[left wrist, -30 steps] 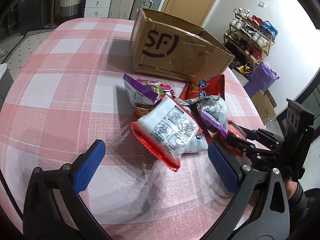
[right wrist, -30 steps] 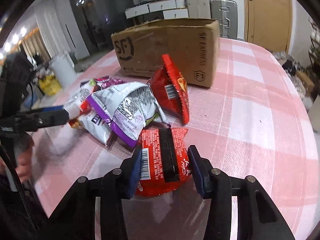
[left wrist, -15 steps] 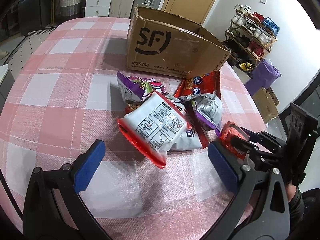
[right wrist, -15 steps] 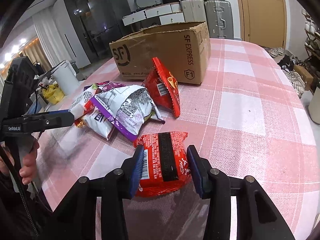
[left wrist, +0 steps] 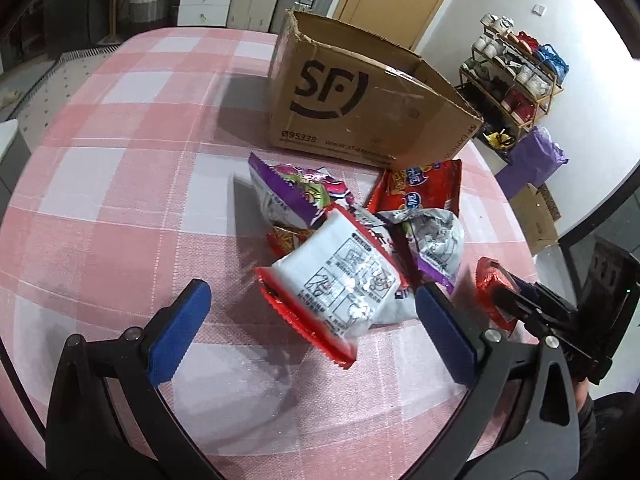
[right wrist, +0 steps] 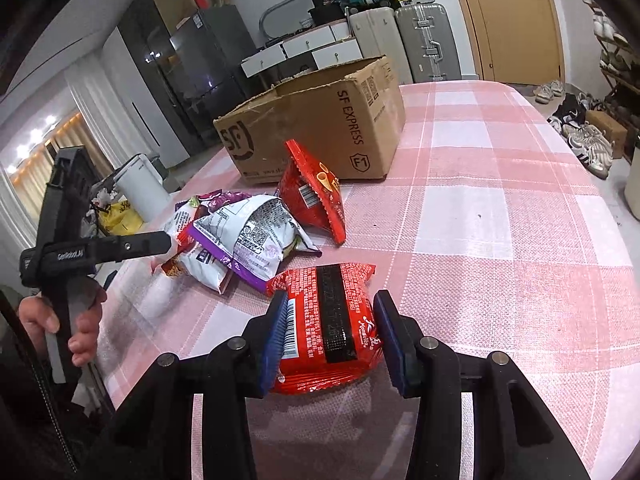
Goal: Organize snacks
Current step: 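Grasp the white chip bag with the left gripper while the right gripper holds the red packet, then carry both packets over the box and open both grippers to drop them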
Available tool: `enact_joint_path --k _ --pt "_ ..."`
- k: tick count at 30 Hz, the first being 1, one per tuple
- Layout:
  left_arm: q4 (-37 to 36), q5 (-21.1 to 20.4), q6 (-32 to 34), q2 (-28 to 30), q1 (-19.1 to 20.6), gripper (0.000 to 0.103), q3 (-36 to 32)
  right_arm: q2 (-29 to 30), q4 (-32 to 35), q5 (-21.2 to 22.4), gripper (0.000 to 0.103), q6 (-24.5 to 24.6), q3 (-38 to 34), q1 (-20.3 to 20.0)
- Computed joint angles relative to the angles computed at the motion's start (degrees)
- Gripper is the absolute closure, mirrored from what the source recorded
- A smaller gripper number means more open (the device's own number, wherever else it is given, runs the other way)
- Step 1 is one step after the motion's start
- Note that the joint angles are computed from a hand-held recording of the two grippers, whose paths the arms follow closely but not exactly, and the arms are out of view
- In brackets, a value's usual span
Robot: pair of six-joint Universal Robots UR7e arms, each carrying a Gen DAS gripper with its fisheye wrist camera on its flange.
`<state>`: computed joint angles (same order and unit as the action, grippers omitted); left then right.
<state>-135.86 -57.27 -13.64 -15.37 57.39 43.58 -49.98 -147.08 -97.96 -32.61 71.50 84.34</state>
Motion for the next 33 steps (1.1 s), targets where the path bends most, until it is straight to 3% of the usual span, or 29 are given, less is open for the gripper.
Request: enact_joint_path --k 8,11,12,13,15,18,33 --pt "1.65 -1.76 0.99 1.58 0.29 0.004 -2.94 -0.20 0.21 1.76 0.060 0.45 -0.02 -0.50" --pt "-0.33 -4.04 1.16 1.07 0.76 0.025 -2.04 -0.38 -0.04 1.98 0.060 0.71 0.19 -0.60" --pt "-0.51 -4.70 1.07 0.98 0.93 0.041 -1.95 -0.35 0.06 2.02 0.060 0.76 0.13 -0.61" --pt "-0.89 -5.54 0.70 0.69 1.16 0.048 -1.54 -0.32 0.01 1.86 0.060 0.82 0.12 -0.58" --pt "-3.17 -7.48 1.05 -0.12 1.60 0.051 0.01 -0.28 -0.02 1.59 0.060 0.99 0.13 -0.52" --pt "-5.02 -6.91 1.64 -1.24 1.62 0.055 2.05 -0.44 -0.29 1.10 0.060 1.12 0.45 -0.36" --pt "-13.96 -4.55 5.29 -8.04 0.10 0.055 14.24 -1.83 -3.37 -1.83 0.060 -0.60 3.16 2.59"
